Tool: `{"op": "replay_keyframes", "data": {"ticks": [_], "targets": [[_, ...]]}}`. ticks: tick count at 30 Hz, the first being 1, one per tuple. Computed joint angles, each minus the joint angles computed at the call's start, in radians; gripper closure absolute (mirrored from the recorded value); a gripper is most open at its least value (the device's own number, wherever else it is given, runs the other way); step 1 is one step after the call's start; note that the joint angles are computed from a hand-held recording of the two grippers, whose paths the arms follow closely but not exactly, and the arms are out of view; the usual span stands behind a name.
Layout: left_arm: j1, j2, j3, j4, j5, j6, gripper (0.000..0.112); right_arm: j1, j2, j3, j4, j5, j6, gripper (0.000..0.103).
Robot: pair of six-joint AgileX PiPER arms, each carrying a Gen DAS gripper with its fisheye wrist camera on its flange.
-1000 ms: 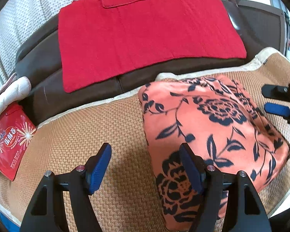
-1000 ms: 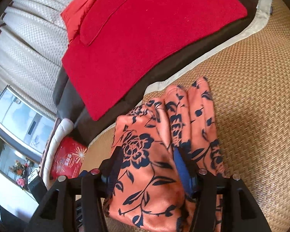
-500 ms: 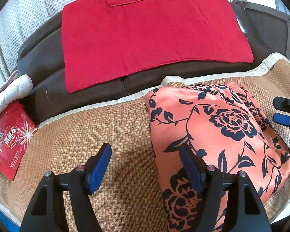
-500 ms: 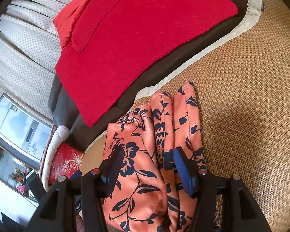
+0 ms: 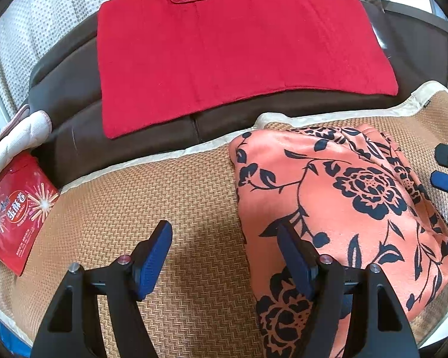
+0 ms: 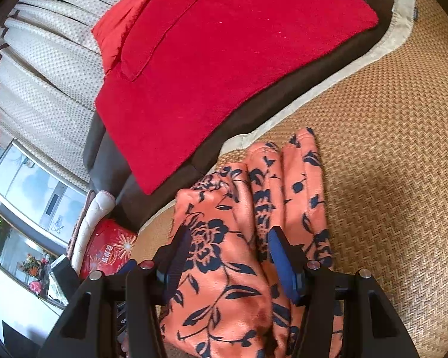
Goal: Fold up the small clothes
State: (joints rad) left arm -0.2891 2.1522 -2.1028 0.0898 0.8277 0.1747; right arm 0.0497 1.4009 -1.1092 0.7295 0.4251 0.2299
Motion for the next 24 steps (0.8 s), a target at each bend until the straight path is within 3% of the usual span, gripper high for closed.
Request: {"op": "replay_keyframes", "data": {"ticks": [10,12,14,18,20,22,24], "targets": [[0.006,0.033,-0.069,0.219,-0.015,-0.194,0.039,0.268,-0.05,-0.119,-0.369,-0.168,0.151,0.044],[0.011,0.038,-0.079,0.205,-0.005,-0.187,0.039,0.323,-0.025,-0.182,-0.547,-0.141,0.274,0.041],[0.026,0.048,-0.102,0.163,0.02,-0.166,0.039,0.344,0.004,-0.232,-0.618,-0.074,0.291,0.041],[0.089,0.117,-0.255,-0.037,0.168,-0.072,0.039,0.224,-0.06,-0.112,-0.594,-0.062,0.395,0.041],[0.111,0.148,-0.317,-0.113,0.231,-0.06,0.039,0.135,-0.083,-0.072,-0.598,-0.009,0.448,0.038],[0.118,0.161,-0.342,-0.151,0.265,-0.038,0.039,0.062,-0.075,-0.054,-0.505,0.037,0.393,0.035],[0.112,0.145,-0.308,-0.151,0.247,-0.025,0.039,-0.006,-0.064,-0.02,-0.383,0.056,0.333,0.035]]}}
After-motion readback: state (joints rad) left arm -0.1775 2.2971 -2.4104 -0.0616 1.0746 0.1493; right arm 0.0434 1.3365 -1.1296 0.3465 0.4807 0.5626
